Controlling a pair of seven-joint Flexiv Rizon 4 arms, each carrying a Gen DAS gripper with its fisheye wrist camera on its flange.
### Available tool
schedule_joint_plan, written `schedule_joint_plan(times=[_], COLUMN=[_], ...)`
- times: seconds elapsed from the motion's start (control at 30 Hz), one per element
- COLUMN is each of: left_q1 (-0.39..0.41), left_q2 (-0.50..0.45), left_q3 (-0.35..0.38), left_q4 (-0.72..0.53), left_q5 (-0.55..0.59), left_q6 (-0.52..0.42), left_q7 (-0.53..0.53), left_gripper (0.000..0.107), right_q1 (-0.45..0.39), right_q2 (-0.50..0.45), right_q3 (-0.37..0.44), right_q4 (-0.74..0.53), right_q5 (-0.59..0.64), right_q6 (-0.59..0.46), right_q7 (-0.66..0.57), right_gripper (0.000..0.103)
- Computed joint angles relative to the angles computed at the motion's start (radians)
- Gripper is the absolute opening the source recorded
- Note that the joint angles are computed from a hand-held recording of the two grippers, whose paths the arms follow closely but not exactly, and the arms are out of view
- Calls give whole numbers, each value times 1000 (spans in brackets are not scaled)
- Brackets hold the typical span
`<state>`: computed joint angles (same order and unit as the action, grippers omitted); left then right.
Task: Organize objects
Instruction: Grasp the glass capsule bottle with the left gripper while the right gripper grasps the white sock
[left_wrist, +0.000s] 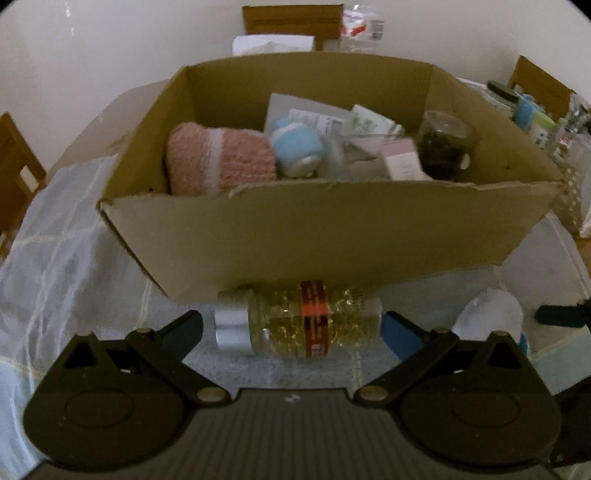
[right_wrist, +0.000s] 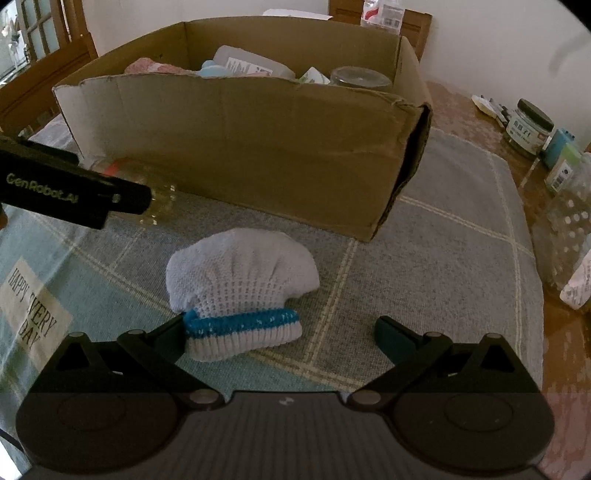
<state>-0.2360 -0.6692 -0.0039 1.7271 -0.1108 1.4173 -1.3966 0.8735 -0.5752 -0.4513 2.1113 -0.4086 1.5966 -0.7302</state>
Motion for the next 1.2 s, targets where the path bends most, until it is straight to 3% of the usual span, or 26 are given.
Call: schedule_joint_plan(times=[0.17,0.73,0.9,1.2], left_q1=[-72,-25,2,3], left_q2=[-35,-42,-32,-9], left_q3=[83,36,-2,-6], left_q4=[-49,-72,-54,-41], left_q5=[28,41,23,22], left_q6=[-24,-59,-54,-94], left_q7=[-86,-90,-67,-34], left_gripper=[102,102,94,94], right_q1=[8,-212,-218,-274], right_q2=[-4,-47,-40,-21], right_q3=[-6,238,241,306], right_q4=[-6,-143,-149,-160], right_q5=[6,-67,-68,-77], right_q6=[-6,-37,-49,-93], right_q7=[5,-121,-133,-143], right_gripper=[103,103,89,76])
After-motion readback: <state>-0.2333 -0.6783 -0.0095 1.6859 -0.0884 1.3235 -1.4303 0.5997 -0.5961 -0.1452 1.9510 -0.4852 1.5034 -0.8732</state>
